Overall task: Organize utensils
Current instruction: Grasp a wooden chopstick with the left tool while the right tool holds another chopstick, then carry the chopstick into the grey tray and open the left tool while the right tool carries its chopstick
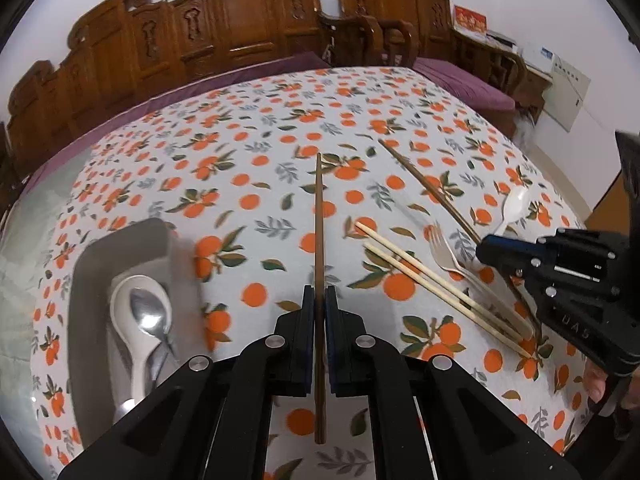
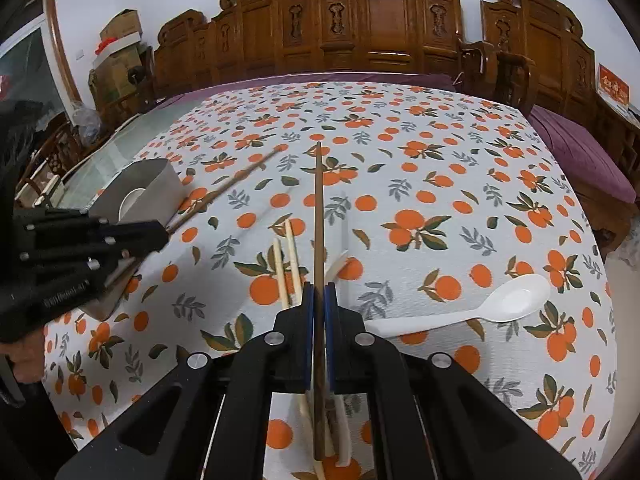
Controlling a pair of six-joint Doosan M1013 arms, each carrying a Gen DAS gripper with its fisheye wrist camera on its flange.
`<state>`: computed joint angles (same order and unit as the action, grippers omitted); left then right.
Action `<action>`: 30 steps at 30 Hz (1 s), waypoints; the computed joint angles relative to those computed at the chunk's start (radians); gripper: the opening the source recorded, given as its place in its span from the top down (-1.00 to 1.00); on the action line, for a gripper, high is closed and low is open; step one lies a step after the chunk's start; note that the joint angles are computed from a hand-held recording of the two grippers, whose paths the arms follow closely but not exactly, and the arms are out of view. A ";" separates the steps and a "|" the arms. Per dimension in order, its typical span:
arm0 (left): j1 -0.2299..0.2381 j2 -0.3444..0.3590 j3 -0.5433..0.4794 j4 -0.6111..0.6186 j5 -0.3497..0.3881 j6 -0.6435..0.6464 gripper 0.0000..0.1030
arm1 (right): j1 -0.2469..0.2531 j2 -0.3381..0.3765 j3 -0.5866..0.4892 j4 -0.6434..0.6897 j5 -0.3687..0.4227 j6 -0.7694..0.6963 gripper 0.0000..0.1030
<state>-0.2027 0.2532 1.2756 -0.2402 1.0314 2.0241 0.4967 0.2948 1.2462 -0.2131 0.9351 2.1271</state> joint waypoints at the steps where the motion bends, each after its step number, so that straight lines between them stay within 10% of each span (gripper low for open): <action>1: 0.005 -0.001 -0.001 -0.005 0.000 0.001 0.92 | 0.002 0.002 -0.003 0.003 0.000 -0.005 0.88; 30: 0.148 -0.085 0.037 -0.043 -0.007 0.042 0.92 | 0.093 0.036 -0.101 0.030 -0.032 -0.090 0.88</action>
